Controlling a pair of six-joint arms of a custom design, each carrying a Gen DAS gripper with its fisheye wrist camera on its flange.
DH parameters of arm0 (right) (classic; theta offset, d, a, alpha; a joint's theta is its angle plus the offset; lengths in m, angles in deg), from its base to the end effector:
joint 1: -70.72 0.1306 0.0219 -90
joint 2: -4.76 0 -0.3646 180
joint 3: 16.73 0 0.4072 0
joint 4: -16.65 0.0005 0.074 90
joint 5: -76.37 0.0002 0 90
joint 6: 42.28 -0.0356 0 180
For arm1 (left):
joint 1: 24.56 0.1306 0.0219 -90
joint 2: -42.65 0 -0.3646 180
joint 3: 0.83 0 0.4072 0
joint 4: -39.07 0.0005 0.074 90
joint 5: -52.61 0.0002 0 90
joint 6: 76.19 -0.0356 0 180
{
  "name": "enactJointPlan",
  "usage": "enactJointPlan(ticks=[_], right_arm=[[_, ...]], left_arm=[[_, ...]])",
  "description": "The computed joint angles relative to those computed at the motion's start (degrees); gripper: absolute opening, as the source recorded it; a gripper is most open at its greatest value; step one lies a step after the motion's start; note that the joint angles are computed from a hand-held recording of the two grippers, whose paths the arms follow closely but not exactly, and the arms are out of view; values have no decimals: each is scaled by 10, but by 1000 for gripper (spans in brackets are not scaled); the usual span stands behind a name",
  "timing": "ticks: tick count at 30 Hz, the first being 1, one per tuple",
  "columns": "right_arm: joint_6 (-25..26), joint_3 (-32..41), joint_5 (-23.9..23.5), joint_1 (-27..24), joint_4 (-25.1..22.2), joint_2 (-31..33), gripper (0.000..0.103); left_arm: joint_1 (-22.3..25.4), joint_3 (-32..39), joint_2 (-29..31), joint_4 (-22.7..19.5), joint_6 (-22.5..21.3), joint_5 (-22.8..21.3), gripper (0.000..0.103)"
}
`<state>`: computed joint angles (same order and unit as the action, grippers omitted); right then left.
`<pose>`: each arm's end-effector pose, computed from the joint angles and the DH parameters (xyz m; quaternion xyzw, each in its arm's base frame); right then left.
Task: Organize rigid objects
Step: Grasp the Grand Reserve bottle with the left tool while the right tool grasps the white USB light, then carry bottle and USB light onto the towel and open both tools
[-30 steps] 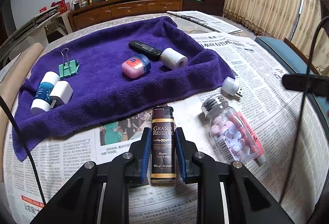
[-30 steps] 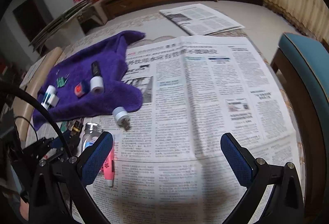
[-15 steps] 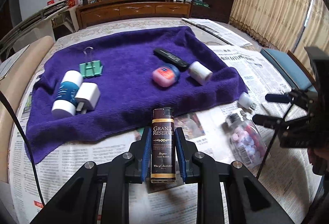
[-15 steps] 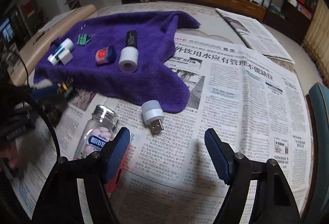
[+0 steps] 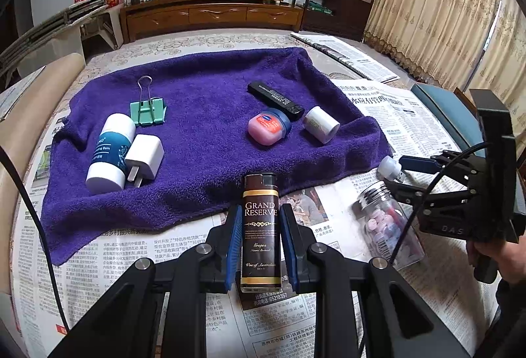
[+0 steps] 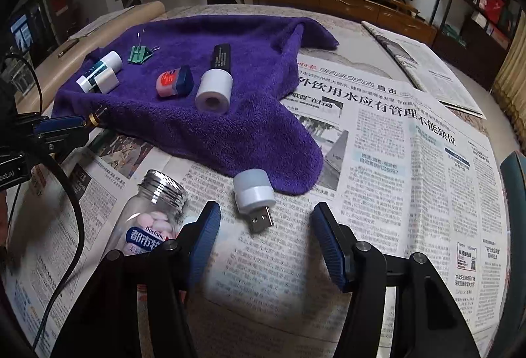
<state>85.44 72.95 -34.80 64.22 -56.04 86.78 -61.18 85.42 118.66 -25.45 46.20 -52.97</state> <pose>0.4186 -0.0353 0.4487 -0.2965 0.9137 0.0862 0.2644 0.3245 -0.2299 0.4687 -0.0067 0.9439 -0.0658 0.3235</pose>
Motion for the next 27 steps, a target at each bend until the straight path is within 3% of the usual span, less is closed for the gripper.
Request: enactJointPlan(ticks=[6, 9, 22, 27], right_arm=[[1, -4, -14, 4, 7, -1, 46], [5, -6, -22, 2, 10, -3, 25], [-16, 37, -70, -26, -37, 13, 25], [-42, 58, -98, -30, -44, 17, 25]], left_arm=[[1, 1, -1, 0, 1, 1, 23], [2, 1, -1, 0, 2, 2, 23], [19, 19, -27, -3, -1, -19, 23], [48, 17, -31, 2, -4, 4, 23]])
